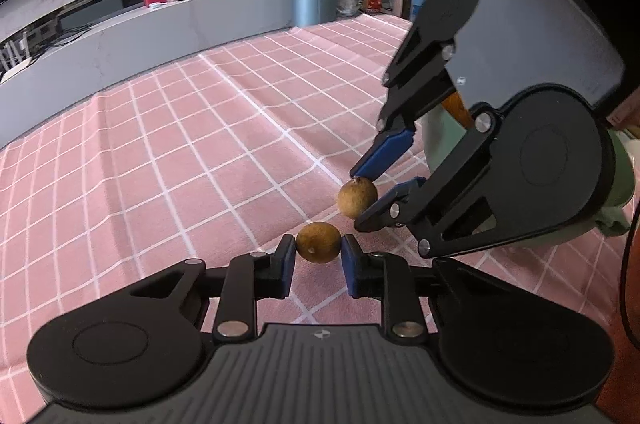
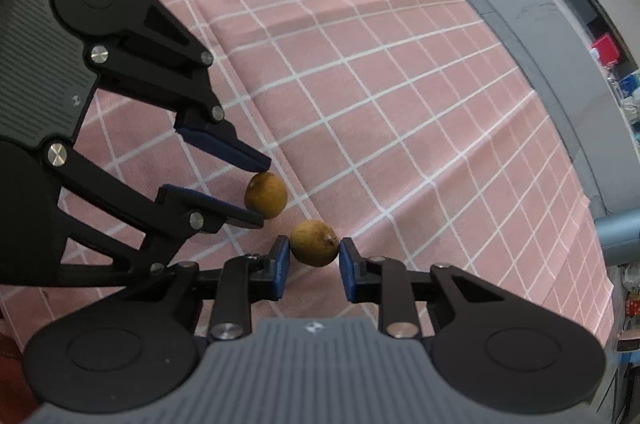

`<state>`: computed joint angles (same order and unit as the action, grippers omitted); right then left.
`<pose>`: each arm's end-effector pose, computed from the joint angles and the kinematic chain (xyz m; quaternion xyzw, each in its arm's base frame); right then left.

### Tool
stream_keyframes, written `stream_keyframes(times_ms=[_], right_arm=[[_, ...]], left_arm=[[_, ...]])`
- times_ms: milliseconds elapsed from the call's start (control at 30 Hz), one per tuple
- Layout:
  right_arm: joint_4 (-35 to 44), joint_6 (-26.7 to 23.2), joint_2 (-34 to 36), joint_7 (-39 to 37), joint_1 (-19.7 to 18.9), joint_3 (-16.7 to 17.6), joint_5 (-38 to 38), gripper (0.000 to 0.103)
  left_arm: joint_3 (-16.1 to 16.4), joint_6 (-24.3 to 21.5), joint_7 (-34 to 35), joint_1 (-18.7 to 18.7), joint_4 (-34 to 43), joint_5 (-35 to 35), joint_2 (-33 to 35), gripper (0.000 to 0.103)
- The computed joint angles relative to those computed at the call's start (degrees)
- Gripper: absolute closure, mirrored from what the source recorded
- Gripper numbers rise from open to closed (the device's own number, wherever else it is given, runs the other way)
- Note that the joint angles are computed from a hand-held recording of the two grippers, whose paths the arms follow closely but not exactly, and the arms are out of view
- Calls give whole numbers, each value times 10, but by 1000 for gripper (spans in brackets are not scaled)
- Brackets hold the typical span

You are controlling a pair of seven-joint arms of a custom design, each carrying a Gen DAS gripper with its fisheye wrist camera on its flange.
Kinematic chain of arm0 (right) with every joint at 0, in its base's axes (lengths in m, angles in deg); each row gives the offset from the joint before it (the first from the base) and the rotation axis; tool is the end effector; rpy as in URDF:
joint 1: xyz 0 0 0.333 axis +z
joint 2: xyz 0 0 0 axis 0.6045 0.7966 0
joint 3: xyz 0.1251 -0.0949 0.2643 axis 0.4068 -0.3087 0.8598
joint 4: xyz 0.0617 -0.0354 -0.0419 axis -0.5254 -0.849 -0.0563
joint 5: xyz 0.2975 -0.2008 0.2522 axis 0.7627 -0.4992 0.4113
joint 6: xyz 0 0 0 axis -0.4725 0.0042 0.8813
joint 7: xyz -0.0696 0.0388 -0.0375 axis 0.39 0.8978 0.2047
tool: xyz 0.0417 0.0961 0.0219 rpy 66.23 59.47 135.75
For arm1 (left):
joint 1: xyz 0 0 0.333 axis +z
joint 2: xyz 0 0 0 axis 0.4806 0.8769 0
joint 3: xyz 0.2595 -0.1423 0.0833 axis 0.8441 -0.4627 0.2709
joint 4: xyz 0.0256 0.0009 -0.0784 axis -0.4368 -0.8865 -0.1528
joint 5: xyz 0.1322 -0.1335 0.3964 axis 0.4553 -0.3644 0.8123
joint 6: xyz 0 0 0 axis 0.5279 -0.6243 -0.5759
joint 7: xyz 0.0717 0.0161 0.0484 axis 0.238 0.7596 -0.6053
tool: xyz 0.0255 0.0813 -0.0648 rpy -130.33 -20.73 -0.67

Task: Organize fruits
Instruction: 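Grasp a brown kiwi with the left gripper while the right gripper grasps the other kiwi, then carry both kiwis into the green colander and open both grippers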

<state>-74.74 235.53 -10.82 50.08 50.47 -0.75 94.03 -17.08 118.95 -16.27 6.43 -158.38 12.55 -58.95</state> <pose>0.6507 0.2129 0.3109 -0.9782 0.0673 -0.1320 0.1456 0.5089 -0.3665 0.2923 -0.5750 0.7273 -0.2991 0.2255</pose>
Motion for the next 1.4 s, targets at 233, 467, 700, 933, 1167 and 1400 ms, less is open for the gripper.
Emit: stream_keyframes(times_ms=[233,467,700,933,1167,1400], right_arm=[[-83,65,-76,-29,-13,17,76,81],[-170,92,-175,-96,-20,10,265,81],[-238,95,-257,-120,-2,-42,418,81],[-285,115,-303,-141,6,-83,542,81],[-294,141,-301,-190,-4,-95,632,81],[-286,166,-276,-190,-21,-88,637,81]], left_arm=[[-21,-52,-39,-1,-44,-10,-69,76],[-57,-83,-88,8,-73,-25,-125,76],[-84,-102,-78,-1,-63,-51,-136,76],[-87,-96,-52,-19,-19,-59,-107,76],[-76,-82,19,-38,39,-113,-55,76],[-59,-90,115,-61,99,-192,5,76]])
